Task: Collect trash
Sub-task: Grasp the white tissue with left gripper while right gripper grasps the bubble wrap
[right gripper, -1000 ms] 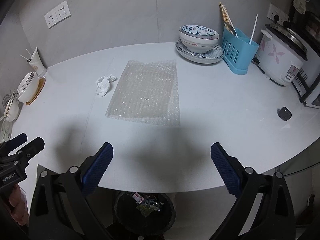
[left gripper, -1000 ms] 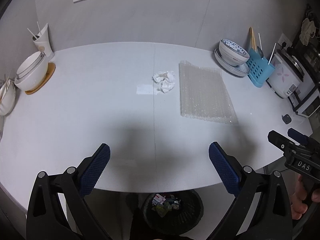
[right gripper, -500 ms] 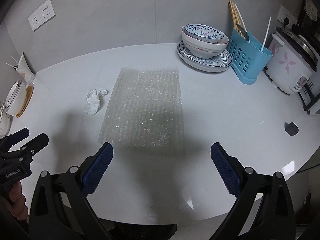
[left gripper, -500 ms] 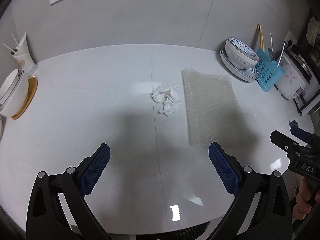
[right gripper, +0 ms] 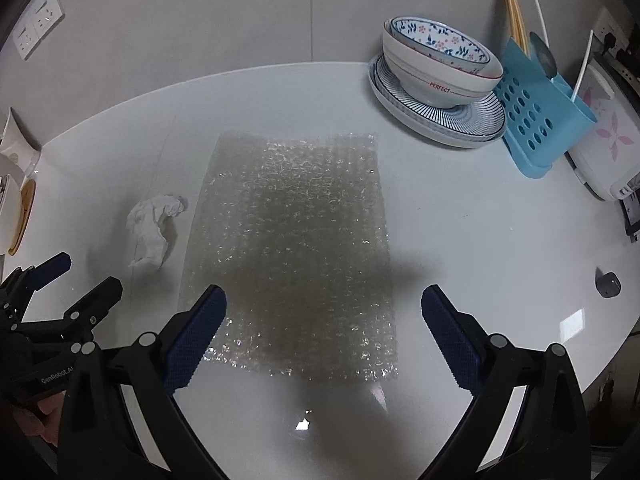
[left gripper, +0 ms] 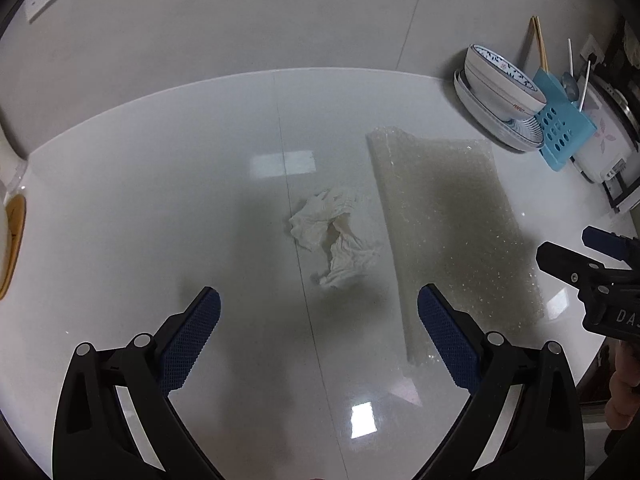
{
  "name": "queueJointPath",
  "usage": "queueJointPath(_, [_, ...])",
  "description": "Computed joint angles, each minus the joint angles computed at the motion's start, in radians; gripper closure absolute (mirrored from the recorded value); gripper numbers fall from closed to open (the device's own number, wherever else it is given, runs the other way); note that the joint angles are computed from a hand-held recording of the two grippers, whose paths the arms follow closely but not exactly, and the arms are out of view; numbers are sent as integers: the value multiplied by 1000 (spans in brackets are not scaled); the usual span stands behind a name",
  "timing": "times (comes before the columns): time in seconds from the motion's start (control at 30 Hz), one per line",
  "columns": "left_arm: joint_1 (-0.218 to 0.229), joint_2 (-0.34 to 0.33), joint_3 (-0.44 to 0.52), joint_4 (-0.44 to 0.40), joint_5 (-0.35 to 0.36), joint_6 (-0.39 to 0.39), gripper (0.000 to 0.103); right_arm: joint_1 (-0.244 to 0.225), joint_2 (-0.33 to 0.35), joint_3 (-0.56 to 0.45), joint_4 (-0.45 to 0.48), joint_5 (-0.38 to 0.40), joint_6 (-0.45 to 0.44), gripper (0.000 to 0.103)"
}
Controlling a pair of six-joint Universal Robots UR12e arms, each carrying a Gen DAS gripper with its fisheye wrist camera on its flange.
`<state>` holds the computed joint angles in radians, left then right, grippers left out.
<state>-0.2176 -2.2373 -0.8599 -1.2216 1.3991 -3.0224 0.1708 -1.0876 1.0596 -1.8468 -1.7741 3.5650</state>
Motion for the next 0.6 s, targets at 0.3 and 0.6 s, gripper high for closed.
queueJointPath(0.3, [-11,-102,134,-80,18,12,7,-19,66,-70,96,31,37,9])
queueJointPath(0.6, [-18,-152,200,-123,35,2,16,-25,101,-96,157,67,48,9])
